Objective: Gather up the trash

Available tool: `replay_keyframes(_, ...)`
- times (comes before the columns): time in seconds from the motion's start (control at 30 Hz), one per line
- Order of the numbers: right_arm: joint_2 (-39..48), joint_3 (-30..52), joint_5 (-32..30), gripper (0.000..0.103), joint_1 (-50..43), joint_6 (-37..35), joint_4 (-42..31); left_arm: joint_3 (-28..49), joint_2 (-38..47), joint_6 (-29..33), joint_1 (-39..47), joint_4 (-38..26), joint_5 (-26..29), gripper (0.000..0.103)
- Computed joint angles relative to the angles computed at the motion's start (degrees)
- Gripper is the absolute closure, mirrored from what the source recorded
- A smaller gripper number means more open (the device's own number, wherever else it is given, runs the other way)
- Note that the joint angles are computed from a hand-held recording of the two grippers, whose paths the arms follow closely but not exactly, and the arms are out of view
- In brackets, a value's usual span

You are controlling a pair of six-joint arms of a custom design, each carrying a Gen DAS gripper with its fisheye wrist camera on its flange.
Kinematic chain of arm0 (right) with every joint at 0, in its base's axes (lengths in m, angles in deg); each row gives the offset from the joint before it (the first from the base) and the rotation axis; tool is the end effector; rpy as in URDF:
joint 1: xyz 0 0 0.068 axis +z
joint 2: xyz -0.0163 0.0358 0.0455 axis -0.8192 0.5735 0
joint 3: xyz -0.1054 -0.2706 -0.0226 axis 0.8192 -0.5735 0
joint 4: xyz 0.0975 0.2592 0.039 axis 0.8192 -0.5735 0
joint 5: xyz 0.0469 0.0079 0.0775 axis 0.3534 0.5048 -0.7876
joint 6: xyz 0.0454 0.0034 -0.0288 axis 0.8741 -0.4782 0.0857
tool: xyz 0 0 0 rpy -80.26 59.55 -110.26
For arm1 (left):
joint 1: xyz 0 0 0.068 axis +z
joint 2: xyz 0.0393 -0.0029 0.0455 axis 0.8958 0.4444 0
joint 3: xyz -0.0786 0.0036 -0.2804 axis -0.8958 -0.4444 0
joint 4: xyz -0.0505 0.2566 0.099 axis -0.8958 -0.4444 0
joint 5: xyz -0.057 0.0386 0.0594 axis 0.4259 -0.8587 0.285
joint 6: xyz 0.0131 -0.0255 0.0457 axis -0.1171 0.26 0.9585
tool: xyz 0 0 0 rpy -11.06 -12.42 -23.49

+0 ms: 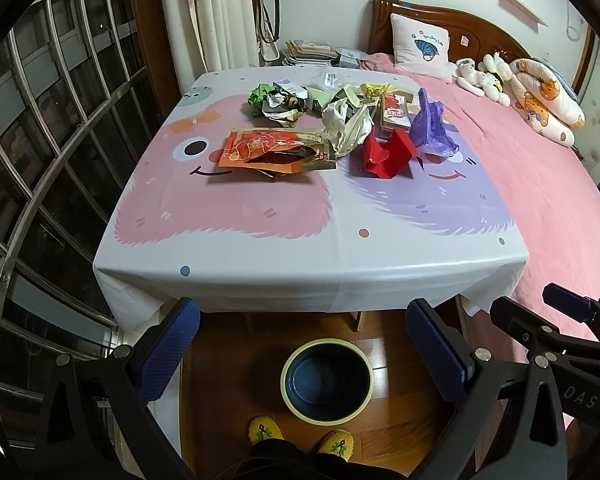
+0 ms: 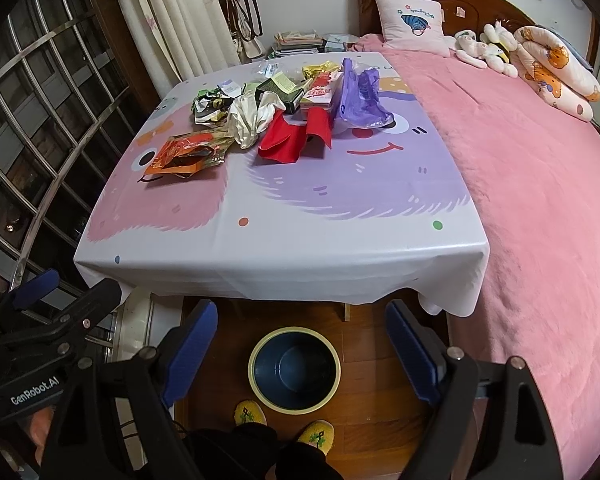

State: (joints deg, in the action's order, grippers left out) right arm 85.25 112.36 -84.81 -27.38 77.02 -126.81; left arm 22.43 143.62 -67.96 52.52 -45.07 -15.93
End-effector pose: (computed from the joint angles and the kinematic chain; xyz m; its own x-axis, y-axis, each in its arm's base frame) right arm 0.2182 0.1161 0.4533 -0.8469 -0.2637 -0.4618 -0.3534 0.9280 0.1182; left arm 0.1535 -0.0197 0.4331 -0.7624 -0.3234 -0.5605 -0.3721 0.9277 -0.0291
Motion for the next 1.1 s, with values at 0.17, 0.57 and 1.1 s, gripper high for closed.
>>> replay_keyframes(0.17,0.05,0.24,-0.25,0.018,-0.36,-0.23,-0.16,-0.05,-0.1,0.16,0.11,0.0,0.13,0.0)
replay_keyframes(0.57,0.77,0.79,-0.09,0.019,0.68,0.36,-0.05,-0.36,-0.29,0.68,0.78,0.18,0.54,0.0)
replay_keyframes(1.1,0.22,-0.28,-1.66,0.023,-0.07,-1.43,0.56,-1.7,-1.34,1.64,2.35,0.52,1.25,0.0)
